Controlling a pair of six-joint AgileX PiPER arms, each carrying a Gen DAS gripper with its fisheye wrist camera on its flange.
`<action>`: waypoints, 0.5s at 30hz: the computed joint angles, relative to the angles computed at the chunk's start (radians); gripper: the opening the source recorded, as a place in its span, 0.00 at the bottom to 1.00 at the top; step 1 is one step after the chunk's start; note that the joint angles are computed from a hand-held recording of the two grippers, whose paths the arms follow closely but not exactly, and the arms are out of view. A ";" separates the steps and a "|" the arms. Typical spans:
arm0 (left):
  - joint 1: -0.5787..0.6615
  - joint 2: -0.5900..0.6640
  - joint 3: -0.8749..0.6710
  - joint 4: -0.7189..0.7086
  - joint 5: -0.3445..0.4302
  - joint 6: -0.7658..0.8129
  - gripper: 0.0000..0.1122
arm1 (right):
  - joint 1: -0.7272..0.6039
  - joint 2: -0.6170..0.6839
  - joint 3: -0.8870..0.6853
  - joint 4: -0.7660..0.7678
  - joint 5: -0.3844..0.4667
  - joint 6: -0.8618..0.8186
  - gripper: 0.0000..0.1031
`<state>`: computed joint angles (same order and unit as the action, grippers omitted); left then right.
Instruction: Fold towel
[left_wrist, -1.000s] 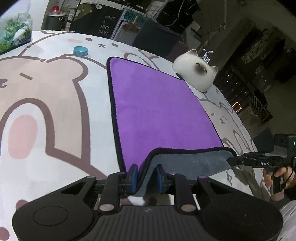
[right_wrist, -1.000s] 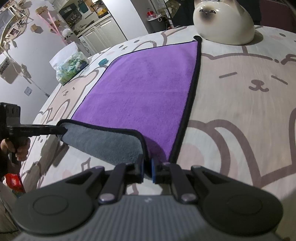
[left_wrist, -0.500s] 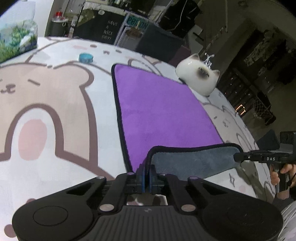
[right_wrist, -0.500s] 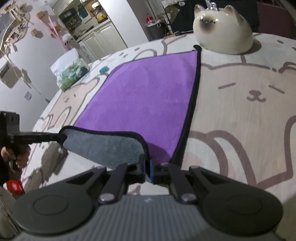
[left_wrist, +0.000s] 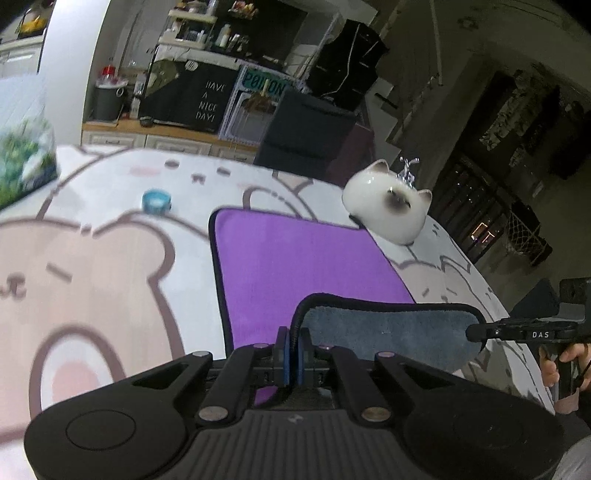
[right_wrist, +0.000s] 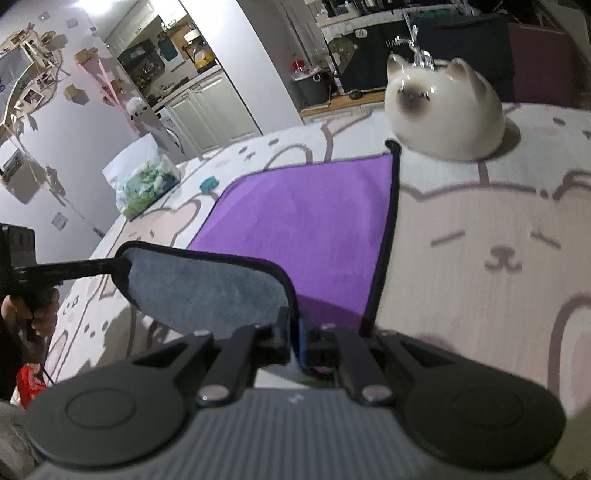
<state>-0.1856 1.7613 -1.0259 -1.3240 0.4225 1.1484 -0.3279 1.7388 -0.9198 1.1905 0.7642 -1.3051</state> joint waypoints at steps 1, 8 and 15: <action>-0.003 0.015 -0.029 0.028 -0.005 -0.026 0.03 | 0.003 0.012 -0.026 -0.007 -0.001 0.012 0.05; -0.013 0.160 -0.270 0.285 -0.007 -0.275 0.03 | 0.033 0.120 -0.233 -0.055 -0.022 0.099 0.05; 0.001 0.293 -0.496 0.478 0.047 -0.474 0.03 | 0.071 0.231 -0.404 -0.106 -0.048 0.182 0.05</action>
<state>-0.1848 2.0544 -1.5222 -0.8456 0.4696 0.6741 -0.2568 1.9696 -1.3236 1.0850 0.7165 -1.1227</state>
